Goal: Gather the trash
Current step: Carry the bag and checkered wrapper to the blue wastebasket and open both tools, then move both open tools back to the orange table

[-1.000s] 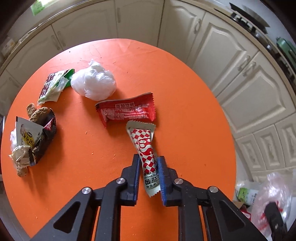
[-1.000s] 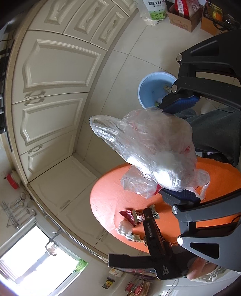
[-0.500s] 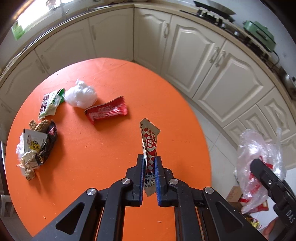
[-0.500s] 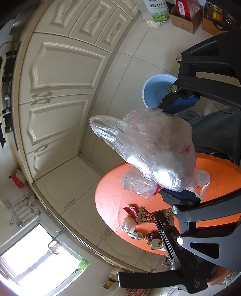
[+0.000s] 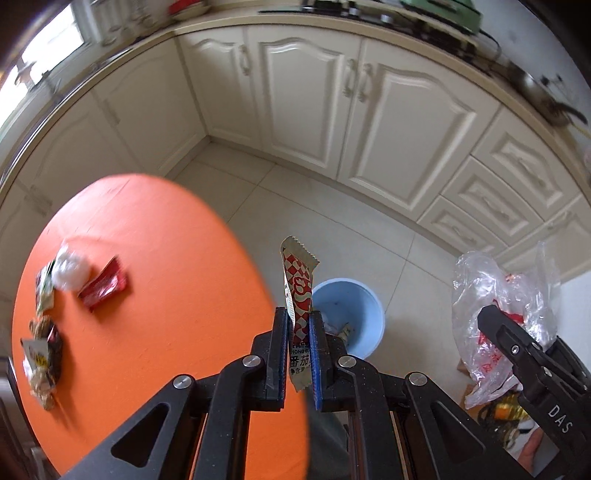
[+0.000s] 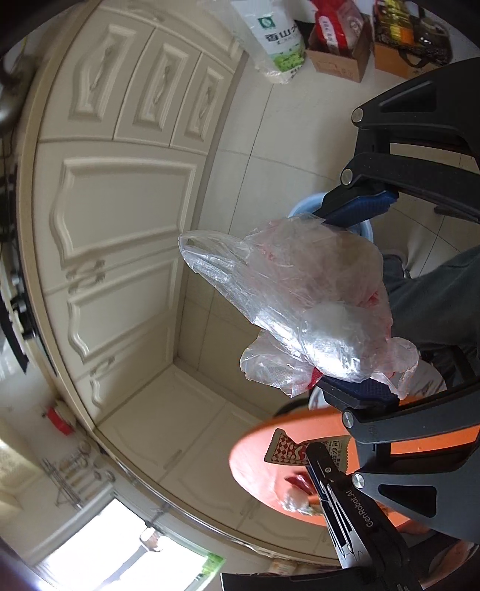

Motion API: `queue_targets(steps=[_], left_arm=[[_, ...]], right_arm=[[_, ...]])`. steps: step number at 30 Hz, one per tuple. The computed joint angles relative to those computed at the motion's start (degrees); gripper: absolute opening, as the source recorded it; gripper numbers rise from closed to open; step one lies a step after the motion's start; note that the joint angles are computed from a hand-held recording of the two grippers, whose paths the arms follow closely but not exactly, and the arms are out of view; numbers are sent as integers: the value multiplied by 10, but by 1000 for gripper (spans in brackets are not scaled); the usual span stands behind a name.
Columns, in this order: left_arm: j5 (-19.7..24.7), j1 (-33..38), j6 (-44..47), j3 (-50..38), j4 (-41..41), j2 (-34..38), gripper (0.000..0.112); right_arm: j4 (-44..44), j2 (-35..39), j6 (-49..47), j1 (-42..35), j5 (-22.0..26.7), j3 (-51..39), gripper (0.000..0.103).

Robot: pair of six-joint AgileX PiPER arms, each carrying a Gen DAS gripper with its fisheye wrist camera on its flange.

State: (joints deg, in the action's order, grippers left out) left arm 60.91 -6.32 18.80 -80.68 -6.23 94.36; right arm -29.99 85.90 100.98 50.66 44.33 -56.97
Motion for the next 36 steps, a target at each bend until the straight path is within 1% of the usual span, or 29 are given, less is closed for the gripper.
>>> queue_targets(steps=[3, 6, 8, 9, 10, 11, 13, 18, 22, 24, 25, 27, 29, 30, 33, 34, 36], left_arm=[[-6, -51, -23, -22, 15, 27, 7], [-6, -85, -23, -52, 18, 62, 10], [-13, -101, -25, -70, 24, 84, 21], [-18, -108, -28, -73, 29, 90, 40], [-25, -114, -33, -75, 33, 95, 63], [-34, -118, -38, -73, 35, 99, 69], [-42, -120, -36, -67, 35, 103, 69], [-40, -126, -61, -71, 62, 126, 69], [-38, -121, -70, -71, 73, 132, 69], [-39, -115, -73, -73, 76, 133, 69], [-37, -114, -74, -74, 76, 132, 69], [-38, -105, -73, -74, 73, 128, 69], [-40, -95, -71, -70, 72, 122, 69], [-41, -91, -72, -71, 72, 121, 69], [-45, -79, -75, -58, 71, 111, 69], [-44, -75, -74, -52, 68, 105, 69], [-44, -68, -71, -45, 63, 100, 69]], right_arm=[[1, -36, 18, -16, -3, 49, 70], [8, -67, 32, -35, -13, 97, 70], [17, -81, 31, -49, -23, 124, 70], [20, -85, 31, -53, -28, 134, 70], [25, -90, 30, -60, -35, 145, 70], [28, -93, 31, -63, -41, 153, 70], [31, -95, 32, -70, -52, 164, 71], [48, -75, 14, -84, -85, 172, 71], [66, -41, -18, -91, -107, 152, 71], [71, -27, -36, -90, -109, 135, 73], [64, -23, -39, -90, -118, 126, 75], [64, -24, -45, -91, -145, 118, 93], [37, -27, -7, -79, -139, 105, 96], [21, -25, 7, -70, -126, 97, 97], [19, -8, -4, -53, -77, 65, 99], [25, -4, -8, -50, -73, 61, 99], [39, -1, -14, -50, -82, 64, 99]])
